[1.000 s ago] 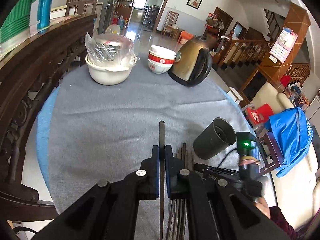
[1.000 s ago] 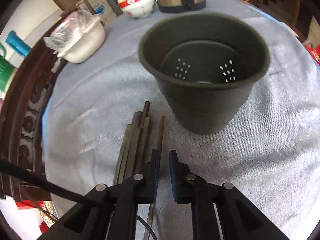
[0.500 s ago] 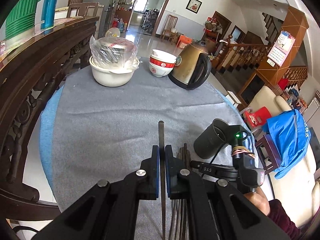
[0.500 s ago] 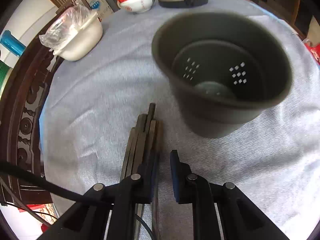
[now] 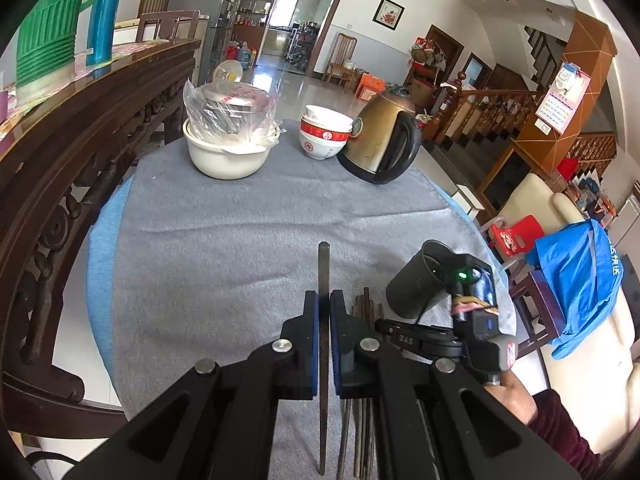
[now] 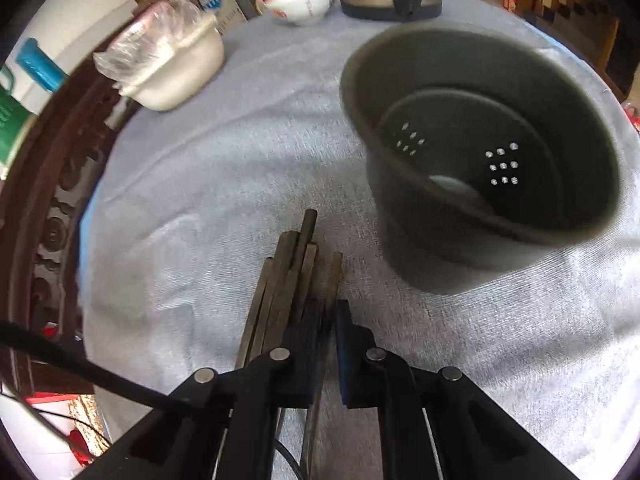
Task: Organize utensils
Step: 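Lift the chopstick with the left gripper while the right gripper grasps another chopstick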
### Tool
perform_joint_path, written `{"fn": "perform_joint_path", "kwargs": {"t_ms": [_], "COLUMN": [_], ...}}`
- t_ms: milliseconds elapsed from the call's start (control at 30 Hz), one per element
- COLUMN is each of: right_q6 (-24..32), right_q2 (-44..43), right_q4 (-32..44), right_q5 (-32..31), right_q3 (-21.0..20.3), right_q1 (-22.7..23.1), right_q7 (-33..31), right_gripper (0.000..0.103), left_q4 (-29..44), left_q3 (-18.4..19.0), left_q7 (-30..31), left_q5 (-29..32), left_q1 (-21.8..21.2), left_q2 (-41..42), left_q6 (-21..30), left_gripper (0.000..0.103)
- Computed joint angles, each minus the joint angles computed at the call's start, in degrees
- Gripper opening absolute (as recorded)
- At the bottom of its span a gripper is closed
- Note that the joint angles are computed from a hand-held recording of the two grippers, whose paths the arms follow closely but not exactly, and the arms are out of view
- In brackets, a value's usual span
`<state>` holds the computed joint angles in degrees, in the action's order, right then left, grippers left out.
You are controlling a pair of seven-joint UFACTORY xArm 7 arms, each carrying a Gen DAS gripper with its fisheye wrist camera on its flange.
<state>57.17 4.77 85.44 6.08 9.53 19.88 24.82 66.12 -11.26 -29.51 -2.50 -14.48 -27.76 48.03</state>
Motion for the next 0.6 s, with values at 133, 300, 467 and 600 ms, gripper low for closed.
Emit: {"fn": "perform_joint_path", "kwargs": {"t_ms": [133, 300, 467, 600], "right_q6": [-6.88, -16.13, -21.7, -15.35], "right_q2": [-5.96, -13.65, -20.8, -20.91], "right_q4": [-6.24, -12.97, -15.91, -12.73], "right_q5": [3.48, 10.31, 14.48, 18.14], "right_q3": [-0.12, -1.2, -3.19, -6.11], "right_q1": [-0.67, -0.79, -0.53, 0.28], "right_q7": [-4.25, -11.29, -16.31, -19.97], "right_gripper": [0.008, 0.008, 0.008, 0.011], "left_q4": [1.32, 3.82, 8.58, 12.46], "left_q3": [-1.11, -2.8, -4.49, -5.55], "left_q7": [-1.05, -2.85, -3.53, -4.9], "left_q5": [1.51, 3.76, 6.5, 9.23], "left_q1": [0.49, 0.76, 0.47, 0.45], "left_q2": [0.0, 0.8, 3.61, 6.22], "left_q6": [0.47, 0.22, 0.57, 1.3], "left_gripper": [0.005, 0.005, 0.005, 0.005]}}
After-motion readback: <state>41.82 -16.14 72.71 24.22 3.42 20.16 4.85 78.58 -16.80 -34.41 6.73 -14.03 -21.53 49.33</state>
